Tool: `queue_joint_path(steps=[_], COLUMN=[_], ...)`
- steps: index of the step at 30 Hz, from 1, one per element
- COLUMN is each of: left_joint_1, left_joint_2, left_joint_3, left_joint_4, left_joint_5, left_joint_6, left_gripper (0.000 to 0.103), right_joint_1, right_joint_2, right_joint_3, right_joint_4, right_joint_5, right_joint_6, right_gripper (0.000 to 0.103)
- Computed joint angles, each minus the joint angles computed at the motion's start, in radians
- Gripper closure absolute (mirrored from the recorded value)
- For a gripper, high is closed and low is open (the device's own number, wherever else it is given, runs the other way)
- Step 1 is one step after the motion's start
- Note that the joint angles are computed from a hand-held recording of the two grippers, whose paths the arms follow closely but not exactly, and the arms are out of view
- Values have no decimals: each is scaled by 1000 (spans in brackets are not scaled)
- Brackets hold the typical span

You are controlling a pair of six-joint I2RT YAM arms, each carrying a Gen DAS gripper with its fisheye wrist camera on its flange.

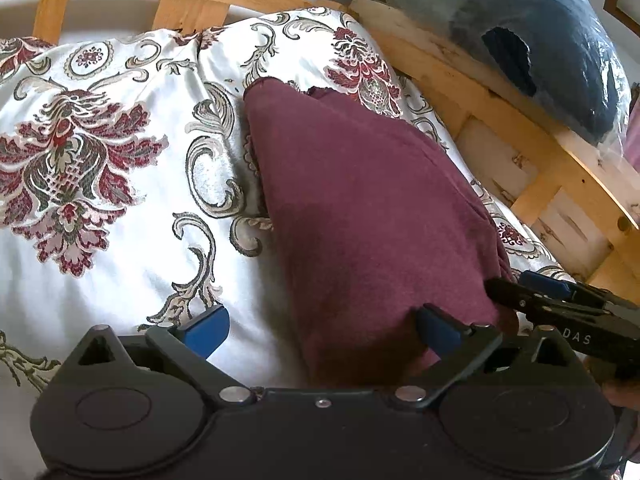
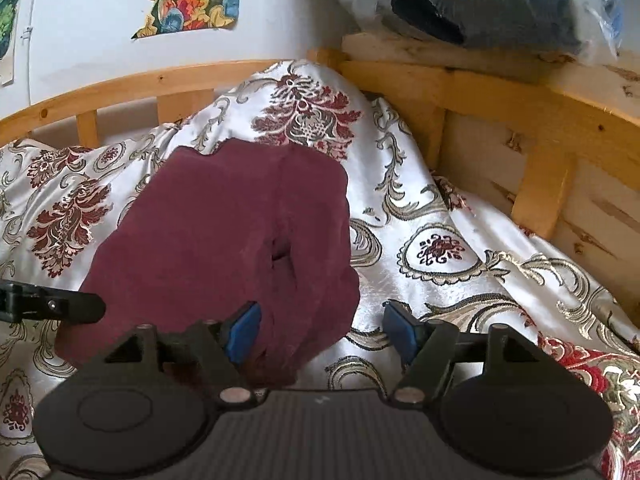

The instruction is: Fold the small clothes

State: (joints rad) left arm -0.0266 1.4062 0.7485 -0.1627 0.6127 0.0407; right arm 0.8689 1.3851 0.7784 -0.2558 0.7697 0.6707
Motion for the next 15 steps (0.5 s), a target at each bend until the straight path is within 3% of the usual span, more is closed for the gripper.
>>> queue_joint_path(steps=[2, 12, 15], left_joint_1=[1, 11, 6], left_joint_2=[6, -23, -58], left_joint_3=[7, 68, 82], left_joint_4=[-6, -140, -194], left_joint_5=[2, -5, -33], left_joint_6=[-5, -58, -48], left_gripper=[2, 1, 1], right_joint_1=[14, 78, 105], right_joint_2=[-19, -177, -201], right_joint_3=[-14, -78, -85], right_joint_4=[12, -14, -27], right_joint_5=[6, 31, 48], right_joint_6=[2, 93, 128], right_gripper=[28, 2, 0])
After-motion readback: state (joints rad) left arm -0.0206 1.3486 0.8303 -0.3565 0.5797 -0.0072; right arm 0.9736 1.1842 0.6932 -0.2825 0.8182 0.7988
